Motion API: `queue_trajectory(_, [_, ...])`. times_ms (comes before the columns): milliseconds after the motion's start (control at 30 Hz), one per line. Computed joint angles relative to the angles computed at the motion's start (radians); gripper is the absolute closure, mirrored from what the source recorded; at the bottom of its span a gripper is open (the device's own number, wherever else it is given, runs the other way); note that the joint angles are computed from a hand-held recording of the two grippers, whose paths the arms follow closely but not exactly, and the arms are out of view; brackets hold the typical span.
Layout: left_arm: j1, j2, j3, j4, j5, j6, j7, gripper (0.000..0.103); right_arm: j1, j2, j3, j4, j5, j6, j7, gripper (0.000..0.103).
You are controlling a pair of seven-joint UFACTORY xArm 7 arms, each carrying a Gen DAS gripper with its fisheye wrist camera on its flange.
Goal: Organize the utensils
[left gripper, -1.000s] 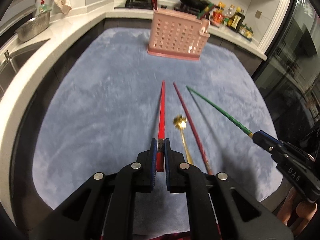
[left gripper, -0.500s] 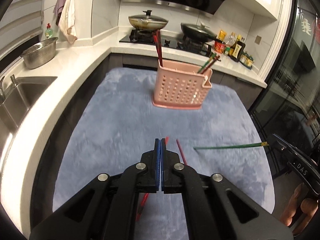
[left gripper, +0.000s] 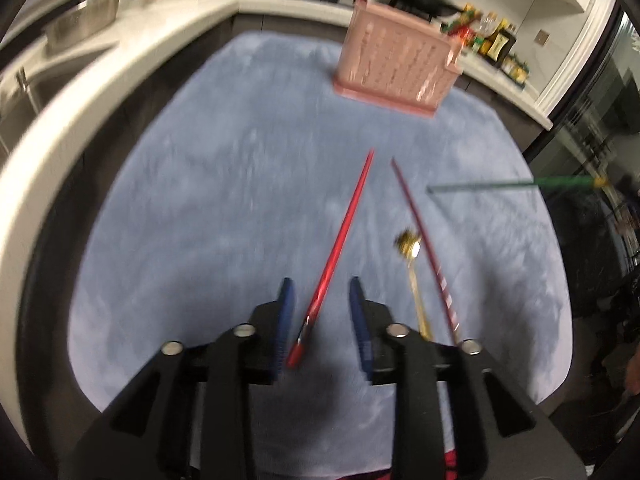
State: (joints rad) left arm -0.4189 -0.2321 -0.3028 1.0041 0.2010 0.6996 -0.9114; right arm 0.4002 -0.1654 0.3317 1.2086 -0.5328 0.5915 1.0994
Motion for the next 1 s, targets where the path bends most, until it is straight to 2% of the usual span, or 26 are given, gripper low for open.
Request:
queue_trajectory(367, [-0.024,0.028,0.022,-0.078,-0.084,-0.046,0.052,0.073,0.028,0.008,0.011,0.006,0.002,0.039,0.001,0.096])
queue_trajectory(400, [-0.024,0.030,0.023,-0.081,-0.089,-0.049,0.054,0.074,0.029,0.008,0.011,0.006,0.001,0.039,0.002,0.096])
queue_trajectory(533, [-0.024,0.036,0.026,-0.081,-0.092,-0.050,0.073,0.090,0.032,0.008,0.010,0.004,0.004,0.038,0.003,0.096])
queue_trajectory(767, [-0.027,0.038,0.018,-0.068,-0.074,-0.040,0.060,0.093,0.034,0.007,0.007,0.000,0.010,0.035,0.003,0.096])
queue_trajectory(1000, [-0.008,-0.011,0.001,-0.006,-0.007,-0.021,0.026,0.096,0.029,0.006,0.007,0.007,-0.002,0.028,0.006,0.096])
